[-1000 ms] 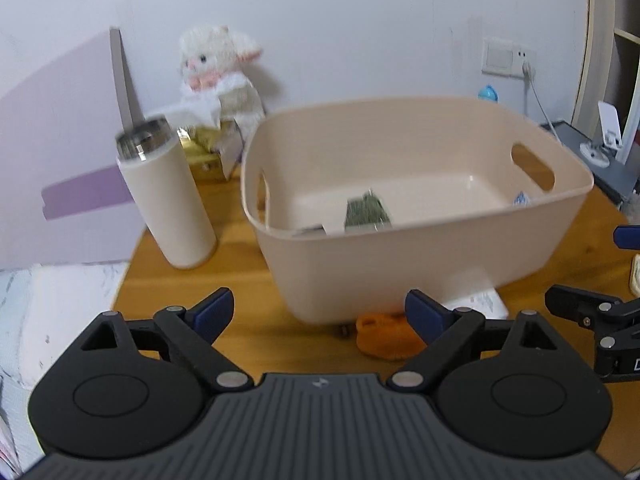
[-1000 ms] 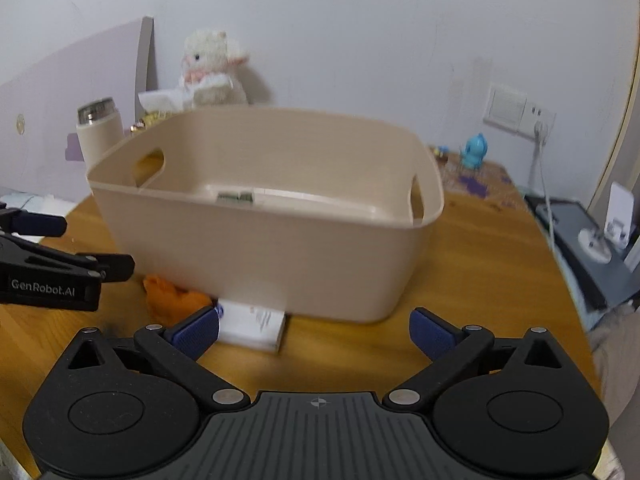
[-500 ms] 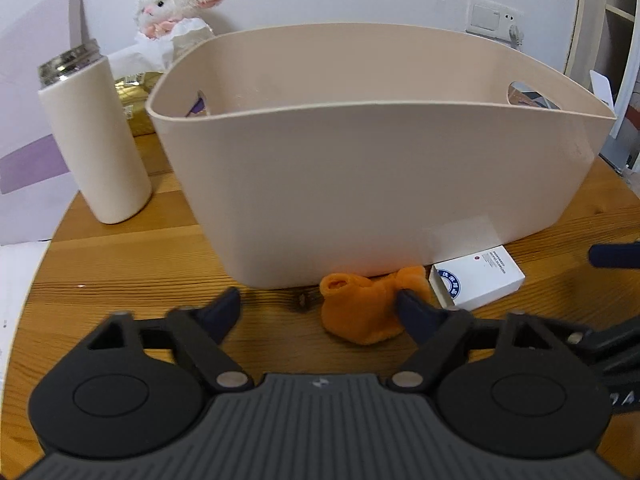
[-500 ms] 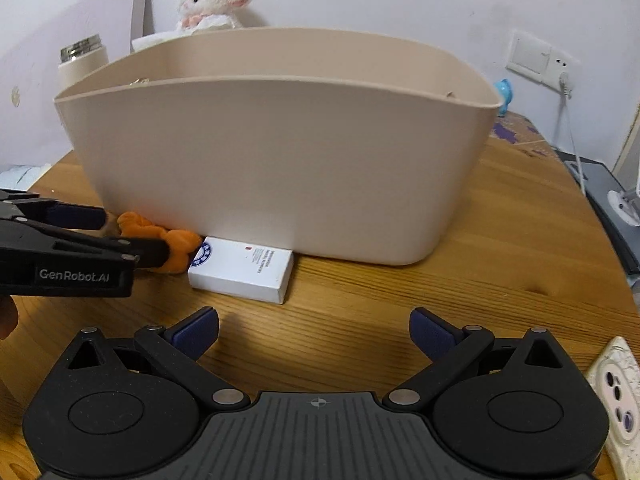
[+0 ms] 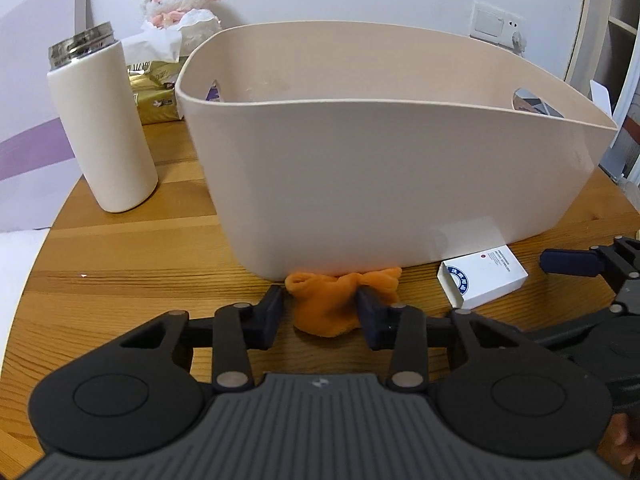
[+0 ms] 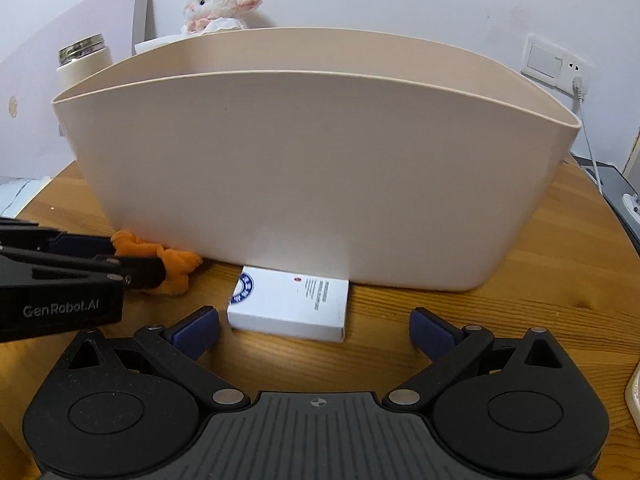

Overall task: Organize objects
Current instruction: 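Grasp the orange plush toy with left tool while right grasps white medicine box, then carry both items over the basket and release them inside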

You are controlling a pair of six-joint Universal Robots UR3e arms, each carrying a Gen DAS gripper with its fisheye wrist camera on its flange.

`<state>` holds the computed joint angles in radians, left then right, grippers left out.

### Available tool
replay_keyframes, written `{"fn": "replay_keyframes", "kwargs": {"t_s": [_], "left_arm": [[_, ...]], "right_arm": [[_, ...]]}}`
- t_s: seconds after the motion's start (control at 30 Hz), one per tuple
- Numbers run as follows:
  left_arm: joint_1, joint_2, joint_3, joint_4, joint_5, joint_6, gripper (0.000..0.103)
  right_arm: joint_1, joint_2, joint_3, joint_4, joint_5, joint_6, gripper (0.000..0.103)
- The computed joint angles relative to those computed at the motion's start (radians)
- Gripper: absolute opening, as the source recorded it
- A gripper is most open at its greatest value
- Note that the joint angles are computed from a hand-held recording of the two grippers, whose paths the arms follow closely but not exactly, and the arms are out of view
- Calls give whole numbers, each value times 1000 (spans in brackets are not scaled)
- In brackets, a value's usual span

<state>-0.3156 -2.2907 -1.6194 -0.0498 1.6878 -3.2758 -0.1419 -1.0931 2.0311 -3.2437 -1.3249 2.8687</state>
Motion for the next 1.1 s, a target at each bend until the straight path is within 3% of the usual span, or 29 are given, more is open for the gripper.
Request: {"fn": "replay_keyframes", "kwargs": {"t_s": [0.1,0.17,0.2,0.23,0.27,0.33,0.43,0.67,1.1], "left_arm": [[10,3,-1,-7,-15,-18,47],[14,7,-8,-1,-32,-17,39],[20,12,-15,2,-52,-16,30],[20,16,-19,0,-59,-15,22],[20,20,-23,-2,-64,-17,20],[17,25,-28,-4,-65,-27,11],[25,43,-55,-1,-86,-40,8],[14,100,-128,23,-71,-40,7],[-37,310,-233,76,4,-8,7]], "right_arm": [[-4,9,14,-39,0,8,94],[-9,8,27,-67,6,9,77],[-11,3,33,-73,4,12,73],[-21,-11,47,-74,11,6,61],[-26,-18,51,-71,19,3,57],[-30,-30,57,-59,17,3,57],[-42,-55,89,-62,27,-14,57],[-95,-201,198,-46,86,-48,57],[-304,-575,273,152,343,-101,57]]}}
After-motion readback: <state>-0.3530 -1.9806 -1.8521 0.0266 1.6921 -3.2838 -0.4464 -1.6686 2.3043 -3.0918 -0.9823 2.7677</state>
